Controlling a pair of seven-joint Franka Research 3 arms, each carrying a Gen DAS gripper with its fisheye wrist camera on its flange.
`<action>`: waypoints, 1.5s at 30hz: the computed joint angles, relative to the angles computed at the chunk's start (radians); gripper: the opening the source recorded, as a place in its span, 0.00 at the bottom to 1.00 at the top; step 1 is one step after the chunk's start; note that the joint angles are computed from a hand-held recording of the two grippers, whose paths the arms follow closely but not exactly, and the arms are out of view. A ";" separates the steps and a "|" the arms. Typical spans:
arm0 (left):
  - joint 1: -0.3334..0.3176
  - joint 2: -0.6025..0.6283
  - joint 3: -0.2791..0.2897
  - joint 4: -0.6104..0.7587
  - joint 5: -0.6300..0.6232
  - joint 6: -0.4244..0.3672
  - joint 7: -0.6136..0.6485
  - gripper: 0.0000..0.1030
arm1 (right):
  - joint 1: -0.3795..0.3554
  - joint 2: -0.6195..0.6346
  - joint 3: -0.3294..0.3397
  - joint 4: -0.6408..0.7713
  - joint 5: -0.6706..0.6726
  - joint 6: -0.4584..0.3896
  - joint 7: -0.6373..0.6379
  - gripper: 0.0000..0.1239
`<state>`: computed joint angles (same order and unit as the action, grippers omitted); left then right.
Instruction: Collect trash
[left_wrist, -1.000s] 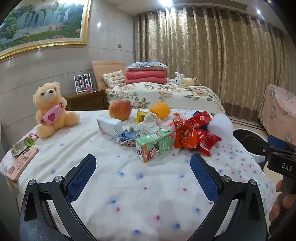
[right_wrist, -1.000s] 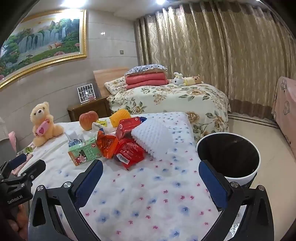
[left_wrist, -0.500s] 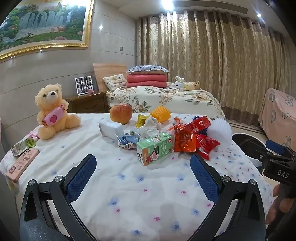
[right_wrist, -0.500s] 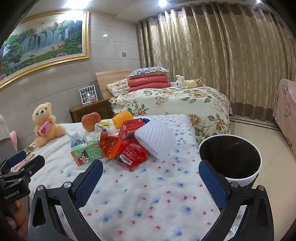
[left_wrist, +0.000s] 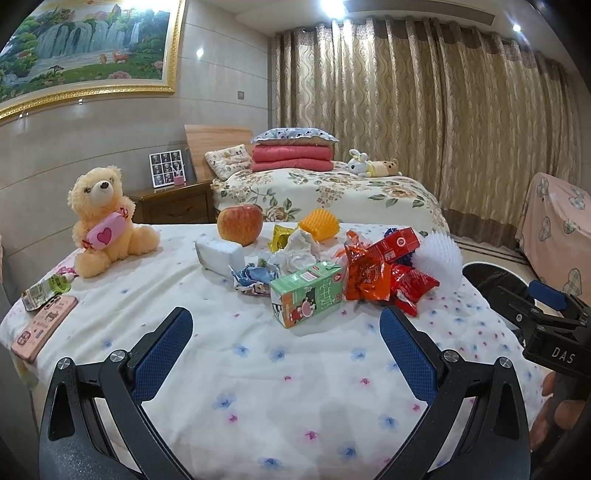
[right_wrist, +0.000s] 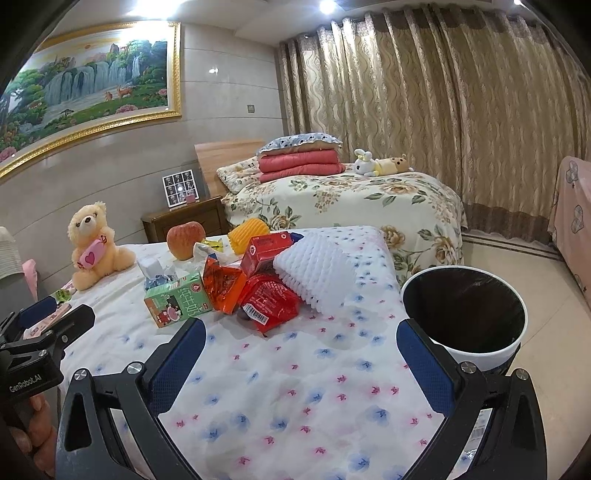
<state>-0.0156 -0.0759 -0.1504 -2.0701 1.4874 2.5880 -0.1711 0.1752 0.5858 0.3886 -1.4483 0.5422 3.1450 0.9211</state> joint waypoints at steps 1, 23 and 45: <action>-0.001 0.005 -0.001 0.003 0.005 -0.002 -0.007 1.00 | 0.002 0.000 -0.002 0.000 -0.001 0.000 0.002 0.83; -0.010 0.021 0.005 0.016 -0.006 -0.007 0.006 1.00 | -0.017 0.006 0.026 0.001 0.008 0.002 -0.014 0.83; 0.002 0.043 0.022 0.024 -0.079 0.028 0.054 1.00 | 0.020 0.019 -0.019 0.037 0.022 -0.061 0.002 0.83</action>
<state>-0.0134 -0.0326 -0.1284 -2.0461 1.4079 2.6157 -0.1173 0.1955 0.6045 0.3699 -1.4113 0.5638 3.0842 0.9228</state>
